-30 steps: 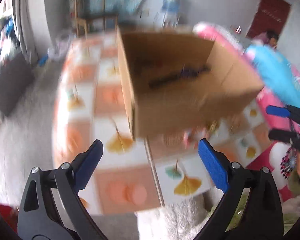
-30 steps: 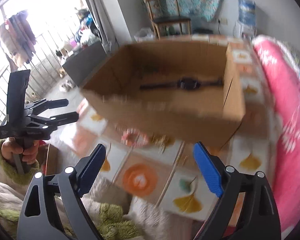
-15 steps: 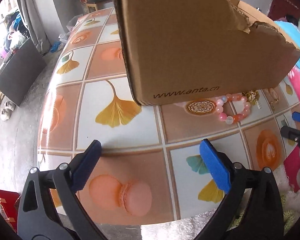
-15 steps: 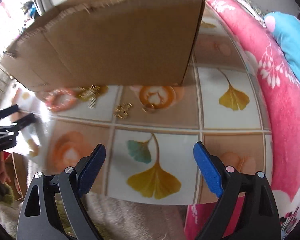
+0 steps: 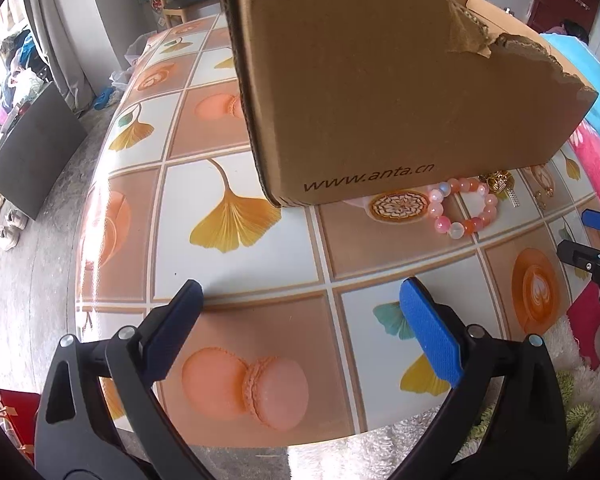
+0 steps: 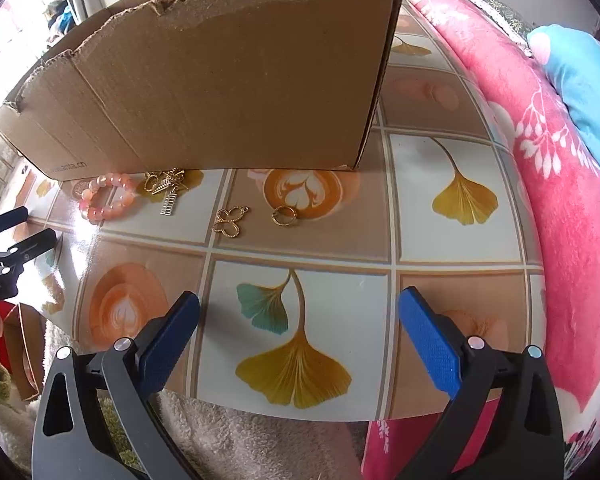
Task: Organize jewelry
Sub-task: 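Move both grippers toward the small gold rings beside the pink bracelet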
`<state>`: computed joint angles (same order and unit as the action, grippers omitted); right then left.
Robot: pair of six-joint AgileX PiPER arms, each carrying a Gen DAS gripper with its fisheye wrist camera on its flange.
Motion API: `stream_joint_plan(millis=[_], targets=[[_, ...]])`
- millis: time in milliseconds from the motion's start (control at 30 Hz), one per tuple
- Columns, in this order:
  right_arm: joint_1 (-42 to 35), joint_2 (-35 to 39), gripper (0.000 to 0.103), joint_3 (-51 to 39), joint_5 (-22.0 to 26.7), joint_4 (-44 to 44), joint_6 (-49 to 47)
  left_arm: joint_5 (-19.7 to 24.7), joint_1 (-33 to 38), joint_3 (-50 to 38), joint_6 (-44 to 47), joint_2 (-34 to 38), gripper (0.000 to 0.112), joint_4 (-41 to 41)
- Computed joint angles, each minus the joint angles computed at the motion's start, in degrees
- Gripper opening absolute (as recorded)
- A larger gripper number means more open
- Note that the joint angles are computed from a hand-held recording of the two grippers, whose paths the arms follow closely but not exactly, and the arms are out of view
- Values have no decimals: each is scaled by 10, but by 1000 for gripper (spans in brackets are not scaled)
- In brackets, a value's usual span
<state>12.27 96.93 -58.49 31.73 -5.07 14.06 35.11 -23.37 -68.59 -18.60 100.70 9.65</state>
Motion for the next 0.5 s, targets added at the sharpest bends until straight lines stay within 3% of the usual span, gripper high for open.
stream_joint_plan(millis=[200, 333, 433, 500], targets=[[-23, -11, 97, -12, 13, 52, -56, -17, -10, 23, -35, -13, 96, 28], [-24, -41, 97, -9, -18, 84, -105, -2, -10, 14, -26, -13, 96, 20], [-43, -51, 95, -15, -27, 189, -210, -11, -20, 22, -40, -25, 96, 40], [-66, -49, 88, -22, -16, 285, -297, -47, -26, 41, -22, -52, 96, 25]])
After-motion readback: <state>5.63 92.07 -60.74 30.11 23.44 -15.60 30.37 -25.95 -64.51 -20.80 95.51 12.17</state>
